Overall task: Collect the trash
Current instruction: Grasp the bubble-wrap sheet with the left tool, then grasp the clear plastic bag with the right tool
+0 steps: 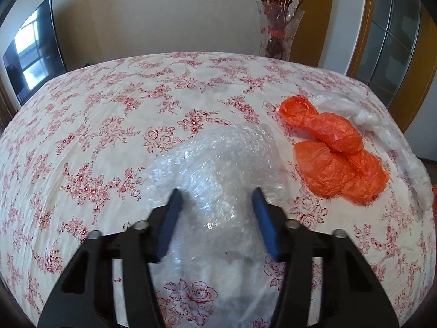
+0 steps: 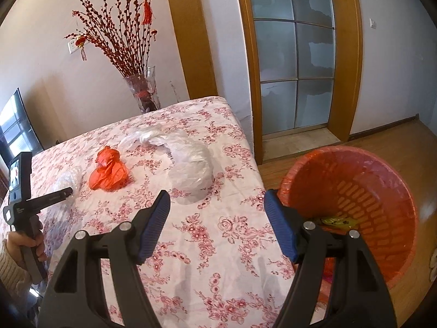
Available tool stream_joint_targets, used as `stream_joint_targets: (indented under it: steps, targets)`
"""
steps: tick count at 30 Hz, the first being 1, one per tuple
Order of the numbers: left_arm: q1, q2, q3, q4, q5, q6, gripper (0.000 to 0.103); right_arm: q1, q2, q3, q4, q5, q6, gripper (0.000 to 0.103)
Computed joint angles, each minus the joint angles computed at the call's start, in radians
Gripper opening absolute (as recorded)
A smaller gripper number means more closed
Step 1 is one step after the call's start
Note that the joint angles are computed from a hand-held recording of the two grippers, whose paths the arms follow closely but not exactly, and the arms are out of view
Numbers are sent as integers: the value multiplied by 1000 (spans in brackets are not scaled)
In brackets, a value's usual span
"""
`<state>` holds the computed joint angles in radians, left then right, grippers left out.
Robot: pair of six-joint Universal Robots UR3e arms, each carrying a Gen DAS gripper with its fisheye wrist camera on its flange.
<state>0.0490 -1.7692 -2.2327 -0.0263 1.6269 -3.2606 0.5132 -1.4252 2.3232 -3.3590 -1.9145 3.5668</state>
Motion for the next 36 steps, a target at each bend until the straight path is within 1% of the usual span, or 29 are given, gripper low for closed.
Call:
stream_joint_targets:
  steps: [3,7,12,15,18,21,25,27,28,30,33,36]
  targets:
    - [27,13,-25,27,-45,10,32,-2,20,-29,7,8,-6,70]
    - [51,20,-43,50,-84,18,25,-18,60,-82,8,40,-18,70]
    - [69,44,-57,62,-119,19,23,-35,153,-198,24,87,-43,70]
    - [79,72,-61,63,-135,15,23,-42,235,-302,60,104,-57,70]
    - [87,101,-59,54,-155,17,23,-46,323,-421,111,98,-64,70]
    - [81,119,-48,46,-166,15,23,-55,405,-544,192,89,-58,70]
    - [71,146,-41,34,-189,10,23,-61,466,-644,286,72,-59,70]
    - [59,158,-40,30,-194,7,23,-70,480,-663,309,77,-59,69]
    - [51,164,-36,26,-196,4,23,-76,488,-670,318,81,-57,67]
    - [38,175,-30,17,-199,-1,23,-82,492,-670,333,81,-51,47]
    - [10,190,-21,8,-196,-6,23,-92,476,-629,314,90,-45,37]
    - [-20,196,-7,1,-197,-15,23,-97,439,-558,263,94,-39,32]
